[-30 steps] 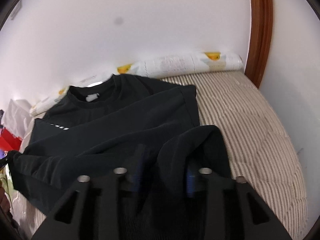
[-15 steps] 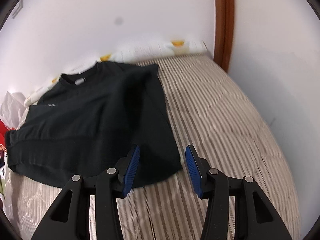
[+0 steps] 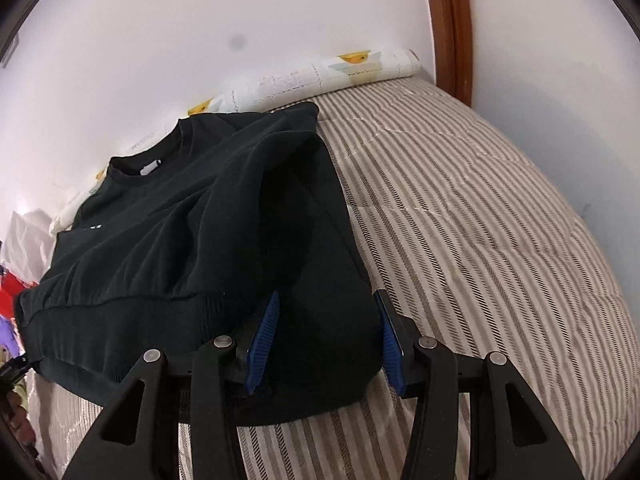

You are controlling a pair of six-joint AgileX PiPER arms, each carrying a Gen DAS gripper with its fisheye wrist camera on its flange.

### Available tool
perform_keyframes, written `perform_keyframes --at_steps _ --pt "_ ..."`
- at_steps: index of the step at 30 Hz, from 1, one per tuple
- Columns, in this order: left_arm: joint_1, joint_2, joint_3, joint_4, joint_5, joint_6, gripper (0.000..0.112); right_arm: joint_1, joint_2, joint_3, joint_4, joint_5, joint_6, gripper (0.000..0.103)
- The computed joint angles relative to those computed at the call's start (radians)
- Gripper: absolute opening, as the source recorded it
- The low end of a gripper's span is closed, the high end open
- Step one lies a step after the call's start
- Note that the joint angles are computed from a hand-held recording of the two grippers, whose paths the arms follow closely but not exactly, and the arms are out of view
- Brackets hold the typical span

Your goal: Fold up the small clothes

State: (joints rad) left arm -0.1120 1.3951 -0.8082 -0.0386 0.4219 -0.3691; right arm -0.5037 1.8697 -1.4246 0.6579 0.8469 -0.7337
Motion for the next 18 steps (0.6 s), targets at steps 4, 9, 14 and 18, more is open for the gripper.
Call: perform_keyframes --at_steps 4,9,14,18 --pt "-0.014 -0.018 0.022 0.024 -0.022 -0.056 0.019 -0.024 0.026 -0.033 0.061 0.086 -0.059 0.02" --pt "-0.092 -0.089 0.047 0.23 0.017 -0.268 0.015 -0.028 -0.04 0.024 0.052 0.069 -0.077 0.014" --pt "-0.12 -0.189 0.096 0.208 0.067 -0.269 0.015 -0.066 -0.103 0.065 0.058 0.099 -0.111 0.012" --pt "-0.169 -0.288 0.163 0.264 0.103 -0.356 0.015 -0.091 -0.154 0.111 0.042 0.114 -0.134 0.012"
